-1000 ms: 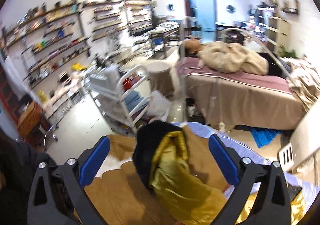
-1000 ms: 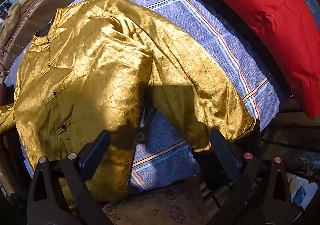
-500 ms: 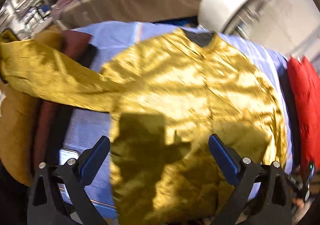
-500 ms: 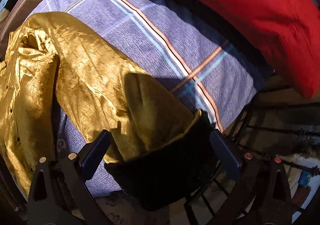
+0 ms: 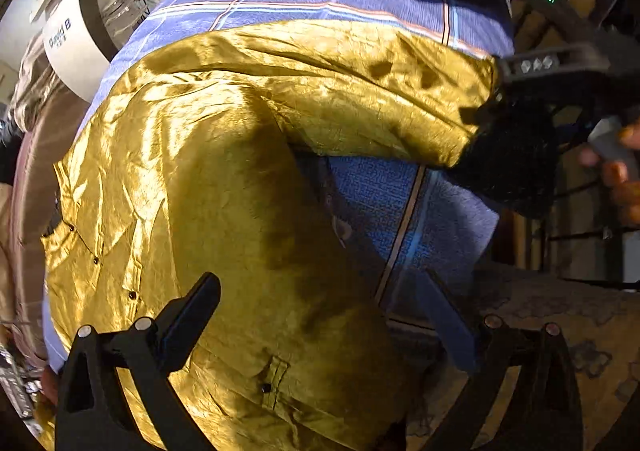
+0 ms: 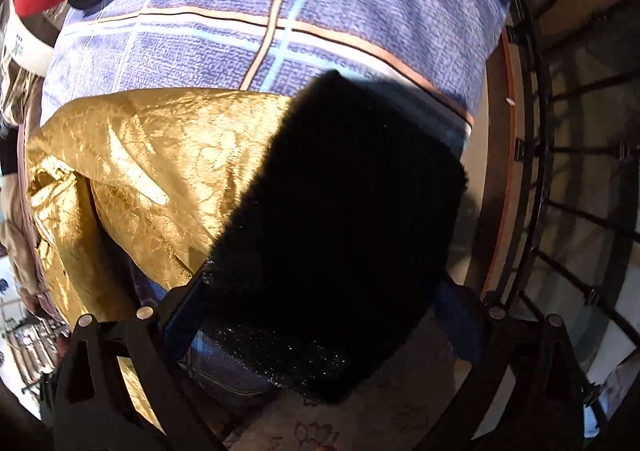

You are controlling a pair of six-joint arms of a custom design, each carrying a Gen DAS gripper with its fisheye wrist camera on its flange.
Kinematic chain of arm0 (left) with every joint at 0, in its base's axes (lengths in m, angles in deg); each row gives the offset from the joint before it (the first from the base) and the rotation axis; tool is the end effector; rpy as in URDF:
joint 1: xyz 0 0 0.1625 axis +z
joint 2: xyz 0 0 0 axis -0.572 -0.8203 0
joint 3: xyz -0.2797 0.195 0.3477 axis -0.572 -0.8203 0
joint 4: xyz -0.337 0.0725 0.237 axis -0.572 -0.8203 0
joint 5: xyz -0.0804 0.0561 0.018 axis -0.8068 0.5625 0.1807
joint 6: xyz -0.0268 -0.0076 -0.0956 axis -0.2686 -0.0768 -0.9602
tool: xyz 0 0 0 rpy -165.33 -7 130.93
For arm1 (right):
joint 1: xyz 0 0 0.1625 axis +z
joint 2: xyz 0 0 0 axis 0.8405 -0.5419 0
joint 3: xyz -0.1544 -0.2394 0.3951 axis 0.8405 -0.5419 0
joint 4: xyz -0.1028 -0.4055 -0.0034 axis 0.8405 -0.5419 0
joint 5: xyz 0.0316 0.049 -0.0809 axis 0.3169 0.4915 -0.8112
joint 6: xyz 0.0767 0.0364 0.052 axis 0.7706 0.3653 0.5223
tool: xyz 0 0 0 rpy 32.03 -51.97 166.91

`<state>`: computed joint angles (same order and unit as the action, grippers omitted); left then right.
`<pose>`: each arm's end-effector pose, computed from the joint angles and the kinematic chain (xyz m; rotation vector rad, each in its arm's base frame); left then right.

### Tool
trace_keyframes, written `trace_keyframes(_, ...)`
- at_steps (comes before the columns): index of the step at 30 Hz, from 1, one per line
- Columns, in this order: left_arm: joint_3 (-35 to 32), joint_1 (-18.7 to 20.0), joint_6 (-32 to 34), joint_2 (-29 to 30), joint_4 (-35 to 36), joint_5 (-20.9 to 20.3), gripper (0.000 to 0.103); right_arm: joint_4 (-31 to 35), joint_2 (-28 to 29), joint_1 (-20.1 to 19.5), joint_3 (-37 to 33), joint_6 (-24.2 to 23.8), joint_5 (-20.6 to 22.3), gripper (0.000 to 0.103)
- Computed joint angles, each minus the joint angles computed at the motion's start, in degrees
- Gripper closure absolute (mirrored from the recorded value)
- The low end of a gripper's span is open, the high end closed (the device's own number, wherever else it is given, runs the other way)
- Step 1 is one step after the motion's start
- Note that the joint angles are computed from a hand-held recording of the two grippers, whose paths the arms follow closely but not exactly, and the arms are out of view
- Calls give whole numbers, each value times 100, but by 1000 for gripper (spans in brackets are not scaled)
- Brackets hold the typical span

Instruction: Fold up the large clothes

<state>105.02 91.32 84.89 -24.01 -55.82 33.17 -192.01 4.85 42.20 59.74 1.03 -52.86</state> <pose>-0.1240 -0.5567 0.2492 0.9621 2.1046 0.0886 0.1839 -0.5641 0.0860 -0.9711 -2.5610 0.3515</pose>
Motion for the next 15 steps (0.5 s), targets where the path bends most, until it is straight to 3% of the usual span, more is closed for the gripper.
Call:
trace_keyframes(1, 55, 13, -105, 143, 9, 212, 12, -178, -26, -60, 110, 22, 146, 5)
trace_keyframes(3, -60, 160, -496, 363, 433, 470, 35, -352, -67, -150, 254, 76, 300, 5)
trace_keyframes(6, -272, 444, -934, 603, 926, 778, 54, -486, -88, -185, 346, -72, 320, 5)
trace_keyframes(8, -471, 618, -900, 610, 925, 633, 64, -415, -49, -168, 264, -231, 260, 5)
trace_keyframes(11, -1333, 1001, -1502, 547, 1401, -166, 86, -293, -29, -114, 167, -312, 210, 5)
trace_keyframes(13, -1776, 1240, -1848, 470, 1506, -454, 88, -221, -31, -22, 111, -428, -25, 8)
trace_keyframes(15, -2147, 1502, -2104, 386, 1547, -547, 89, 4, -5, 176, -31, -653, -540, 8)
